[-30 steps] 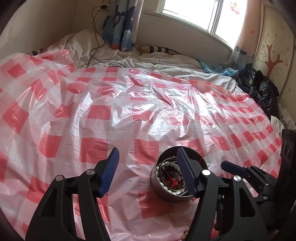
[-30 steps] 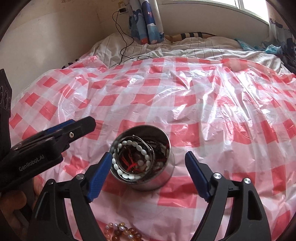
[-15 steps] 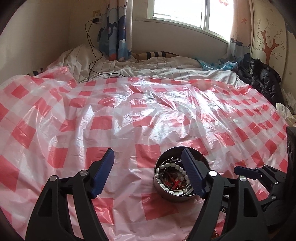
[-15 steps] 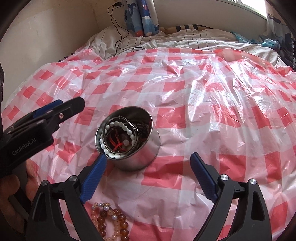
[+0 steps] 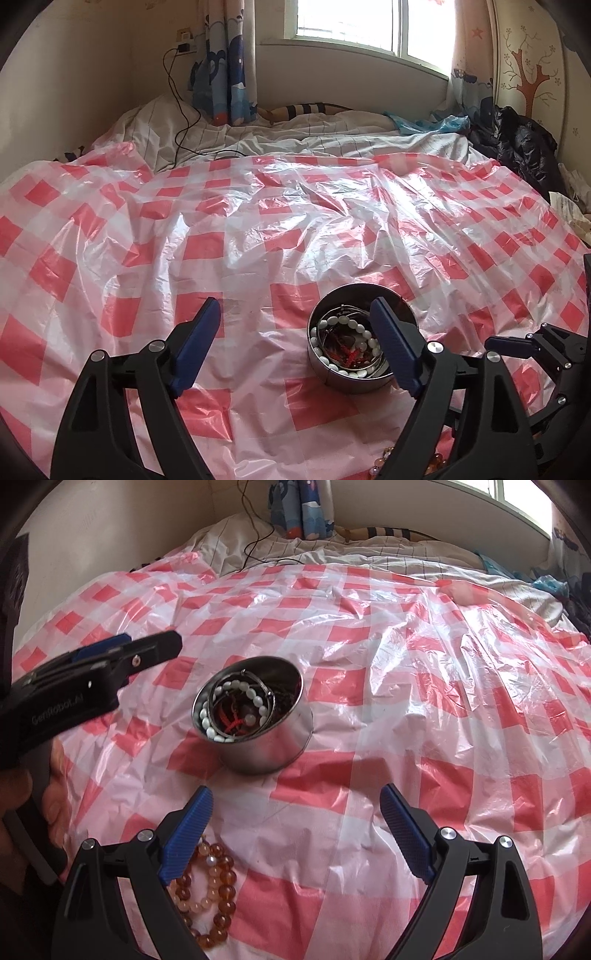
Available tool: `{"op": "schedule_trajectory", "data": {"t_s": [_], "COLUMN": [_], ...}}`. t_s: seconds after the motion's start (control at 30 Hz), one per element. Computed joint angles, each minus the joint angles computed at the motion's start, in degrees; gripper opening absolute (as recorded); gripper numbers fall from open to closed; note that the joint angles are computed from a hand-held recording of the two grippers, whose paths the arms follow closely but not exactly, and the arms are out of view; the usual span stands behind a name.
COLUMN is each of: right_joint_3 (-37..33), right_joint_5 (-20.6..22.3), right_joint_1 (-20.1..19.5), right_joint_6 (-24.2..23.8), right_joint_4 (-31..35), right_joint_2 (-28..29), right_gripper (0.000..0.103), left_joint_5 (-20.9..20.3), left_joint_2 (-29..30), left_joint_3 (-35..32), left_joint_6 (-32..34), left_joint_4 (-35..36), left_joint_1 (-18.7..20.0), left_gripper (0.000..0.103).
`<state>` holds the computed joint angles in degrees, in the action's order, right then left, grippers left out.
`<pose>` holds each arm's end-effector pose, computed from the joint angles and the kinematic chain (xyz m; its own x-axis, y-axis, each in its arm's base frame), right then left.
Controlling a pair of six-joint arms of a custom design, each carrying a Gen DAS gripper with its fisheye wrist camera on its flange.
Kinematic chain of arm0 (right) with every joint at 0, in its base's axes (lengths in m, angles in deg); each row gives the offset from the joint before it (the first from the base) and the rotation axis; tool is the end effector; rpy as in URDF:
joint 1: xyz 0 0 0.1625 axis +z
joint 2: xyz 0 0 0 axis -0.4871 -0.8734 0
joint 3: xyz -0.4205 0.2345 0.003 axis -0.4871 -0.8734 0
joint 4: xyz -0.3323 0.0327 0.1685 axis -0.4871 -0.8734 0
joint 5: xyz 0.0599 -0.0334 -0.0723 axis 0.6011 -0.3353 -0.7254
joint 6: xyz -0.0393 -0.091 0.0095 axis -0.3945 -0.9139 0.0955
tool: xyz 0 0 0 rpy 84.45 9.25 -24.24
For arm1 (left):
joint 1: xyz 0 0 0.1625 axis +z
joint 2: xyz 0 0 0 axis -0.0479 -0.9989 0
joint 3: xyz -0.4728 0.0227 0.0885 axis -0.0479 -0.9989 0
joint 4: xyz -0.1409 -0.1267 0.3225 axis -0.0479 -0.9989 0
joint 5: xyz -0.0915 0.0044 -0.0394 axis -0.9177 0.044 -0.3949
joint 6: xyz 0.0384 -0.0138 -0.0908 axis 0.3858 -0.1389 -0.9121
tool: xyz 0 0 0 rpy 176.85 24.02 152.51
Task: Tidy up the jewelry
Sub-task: 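Withdraw both tools from the tin toward the remaining amber bracelets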
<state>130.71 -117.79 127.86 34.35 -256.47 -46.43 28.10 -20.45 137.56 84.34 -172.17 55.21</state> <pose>0.1736 -0.6372 0.2248 -0.7778 -0.0141 0.6284 -0.3796 0.8073 -0.4519 -0.3158 -0.7234 0.1272 -0.6460 0.4449 -0.6204 0.7388 0.5688 -0.3614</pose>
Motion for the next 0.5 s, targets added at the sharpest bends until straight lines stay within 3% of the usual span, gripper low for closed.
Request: {"op": "schedule_trajectory", "data": {"t_s": [0.13,0.27,0.33,0.43,0.5], "right_joint_3": [2.04,3.41,3.95,4.43,4.81], "right_joint_5": [2.55,0.28,0.36,1.52,2.55], "right_joint_1": [0.24,1.22,1.25,1.12,0.73], "right_joint_6": [-2.39,-6.36,-7.04,-6.69,-5.87], "right_joint_4": [2.92,3.17,4.80,7.62,9.87], "right_joint_2": [-0.86,0.50,0.41,-0.80,-1.69], "right_gripper": [0.088,0.088,0.088,0.088,0.088], "left_joint_5": [0.57,-0.58,-3.44,-13.30,-16.24], "left_joint_2": [-0.75,-1.69,-2.48,-4.14,-4.54], "left_joint_3": [0.82,1.60,1.59,1.05,1.15], "left_joint_6": [-0.24,-0.83,-2.36,-5.30,-5.01], "left_joint_4": [0.12,1.85,5.24,13.61,17.84], "left_joint_1": [0.24,0.56,1.05,2.77,3.30], "left_gripper": [0.080,0.080,0.080,0.080,0.080]}}
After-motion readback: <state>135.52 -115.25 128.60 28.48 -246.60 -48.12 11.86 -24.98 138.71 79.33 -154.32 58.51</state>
